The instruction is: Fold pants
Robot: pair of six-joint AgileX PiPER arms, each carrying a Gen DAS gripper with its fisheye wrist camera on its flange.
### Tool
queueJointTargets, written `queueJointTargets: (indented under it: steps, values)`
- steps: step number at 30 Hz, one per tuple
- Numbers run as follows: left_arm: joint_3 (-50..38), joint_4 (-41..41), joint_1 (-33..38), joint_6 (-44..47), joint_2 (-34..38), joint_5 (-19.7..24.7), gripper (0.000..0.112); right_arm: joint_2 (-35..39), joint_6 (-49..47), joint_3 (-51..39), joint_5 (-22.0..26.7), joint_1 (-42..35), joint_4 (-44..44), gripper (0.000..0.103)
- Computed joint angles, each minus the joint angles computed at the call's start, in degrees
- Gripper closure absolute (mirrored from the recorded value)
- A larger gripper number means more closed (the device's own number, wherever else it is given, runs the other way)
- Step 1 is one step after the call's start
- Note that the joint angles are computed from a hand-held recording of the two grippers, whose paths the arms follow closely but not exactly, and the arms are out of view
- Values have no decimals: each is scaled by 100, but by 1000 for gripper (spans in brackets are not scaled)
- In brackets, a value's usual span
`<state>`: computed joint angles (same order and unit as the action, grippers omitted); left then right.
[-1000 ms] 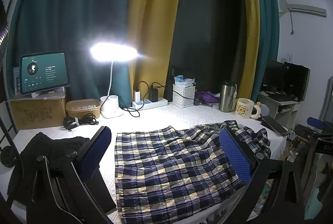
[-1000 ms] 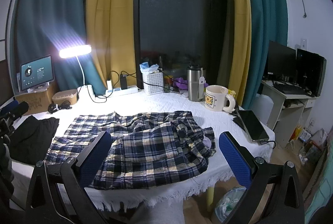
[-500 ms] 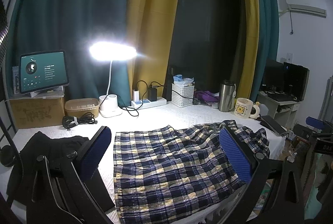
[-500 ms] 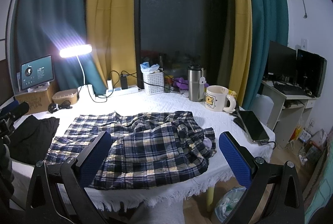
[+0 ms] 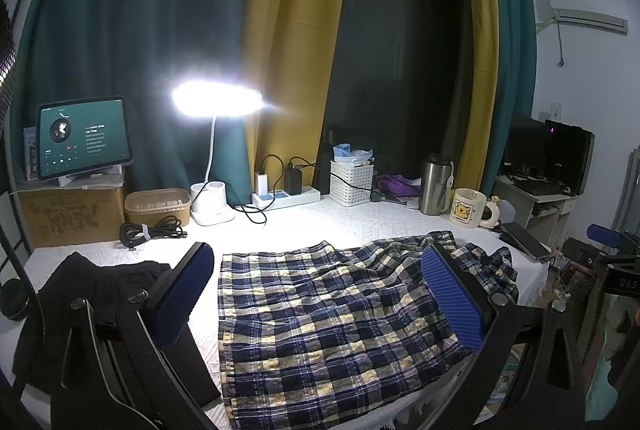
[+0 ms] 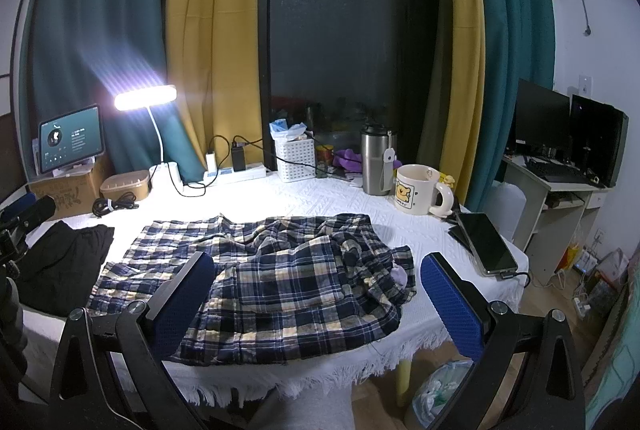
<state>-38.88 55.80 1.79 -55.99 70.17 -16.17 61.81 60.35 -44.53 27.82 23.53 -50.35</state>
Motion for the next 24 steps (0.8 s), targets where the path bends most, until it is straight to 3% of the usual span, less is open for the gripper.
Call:
queueJointTargets:
  steps: [10, 17, 24]
  values:
    - [-93, 51, -15, -9, 45, 25, 10, 107, -130, -49, -44, -42, 134, 0]
    - [-272, -50, -123, 144, 297, 137, 10, 508, -451, -43, -527, -473, 410, 0]
    - [-648, 16, -100, 122, 907, 272, 10, 1124, -1628, -193, -1035, -1091, 1387, 0]
